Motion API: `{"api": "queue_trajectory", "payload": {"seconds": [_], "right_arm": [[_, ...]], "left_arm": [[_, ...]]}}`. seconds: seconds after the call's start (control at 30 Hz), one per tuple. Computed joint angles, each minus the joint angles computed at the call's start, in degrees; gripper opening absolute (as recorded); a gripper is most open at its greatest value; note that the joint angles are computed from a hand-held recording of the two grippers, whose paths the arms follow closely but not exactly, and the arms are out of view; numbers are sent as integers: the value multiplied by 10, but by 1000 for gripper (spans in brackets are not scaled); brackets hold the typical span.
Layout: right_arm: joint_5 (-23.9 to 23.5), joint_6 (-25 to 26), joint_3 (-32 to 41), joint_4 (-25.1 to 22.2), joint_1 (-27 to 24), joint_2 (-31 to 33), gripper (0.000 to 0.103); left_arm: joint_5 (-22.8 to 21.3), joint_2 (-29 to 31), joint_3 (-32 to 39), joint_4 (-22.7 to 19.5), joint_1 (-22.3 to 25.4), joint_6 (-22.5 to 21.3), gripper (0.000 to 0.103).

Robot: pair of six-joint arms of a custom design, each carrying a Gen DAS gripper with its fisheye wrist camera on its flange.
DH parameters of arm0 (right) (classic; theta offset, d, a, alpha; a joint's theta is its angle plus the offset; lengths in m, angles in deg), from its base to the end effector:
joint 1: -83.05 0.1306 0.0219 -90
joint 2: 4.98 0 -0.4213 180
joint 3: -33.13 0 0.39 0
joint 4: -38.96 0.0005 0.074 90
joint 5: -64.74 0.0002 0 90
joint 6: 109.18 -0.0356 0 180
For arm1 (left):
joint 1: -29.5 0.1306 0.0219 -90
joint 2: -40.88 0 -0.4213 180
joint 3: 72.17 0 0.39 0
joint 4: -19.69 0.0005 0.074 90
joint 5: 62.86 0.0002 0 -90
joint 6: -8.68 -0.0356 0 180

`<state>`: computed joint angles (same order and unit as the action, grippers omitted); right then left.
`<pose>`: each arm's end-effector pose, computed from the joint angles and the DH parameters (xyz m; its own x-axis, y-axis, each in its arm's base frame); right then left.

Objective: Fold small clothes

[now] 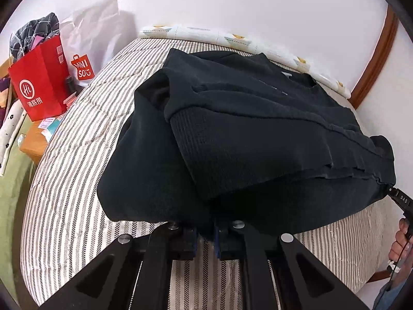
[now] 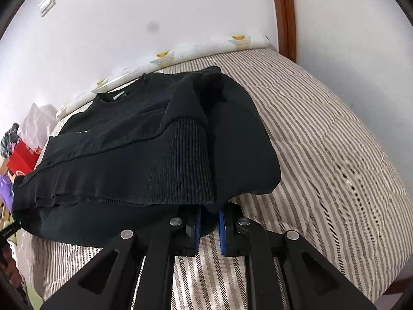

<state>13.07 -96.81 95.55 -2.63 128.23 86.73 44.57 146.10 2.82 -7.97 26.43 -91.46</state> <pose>0.3035 0.2734 0.2645 -0.5463 0.5373 -0.6425 0.5620 0.8040 0.1944 0.5253 -0.0394 0.2492 -0.7956 0.2109 -0.5679 0.3557 0.9215 -0.1562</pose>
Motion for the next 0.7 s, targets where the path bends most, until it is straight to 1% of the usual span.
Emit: {"api": "queue_trajectory", "payload": {"seconds": [0.03, 0.07, 0.1, 0.13, 0.17, 0.2, 0.27, 0.3, 0.4, 0.47, 0.53, 0.6, 0.63, 0.7], "right_arm": [[-7, -7, 2, -4, -2, 2, 13], [-15, -11, 7, -13, -5, 6, 18], [-20, -13, 15, -28, -7, 11, 21], [-21, -19, 23, -47, -6, 16, 22], [-23, -21, 28, -62, -3, 19, 27], [-23, -20, 32, -75, 1, 22, 29], [-12, -26, 34, -94, 18, 20, 29], [-9, -27, 34, -100, 26, 18, 29], [2, -14, 29, -88, 47, 0, 29], [11, 7, 35, -81, 55, -3, 29], [14, 38, 48, -72, 55, 6, 28], [8, 75, 57, -47, 50, 18, 19], [-1, 86, 62, -41, 44, 26, 17], [-22, 104, 64, -22, 31, 42, 16]], "left_arm": [[-1, 1, 3, -2, -1, 1, 10], [-2, 4, 8, -8, -2, 2, 12], [-3, -2, 4, -12, -3, 3, 13], [-3, -3, 6, -17, -2, 0, 13], [-4, -11, -2, -18, -1, -6, 13], [-7, -15, -6, -20, -1, -15, 15], [-5, -26, -17, -19, 2, -31, 16], [3, -31, -21, -20, 7, -37, 17], [35, -47, -36, -20, 19, -46, 20], [59, -53, -40, -22, 25, -51, 22], [70, -58, -41, -27, 26, -55, 23], [89, -63, -40, -33, 28, -59, 23], [104, -64, -39, -38, 31, -62, 23], [119, -65, -36, -48, 33, -68, 24]]}}
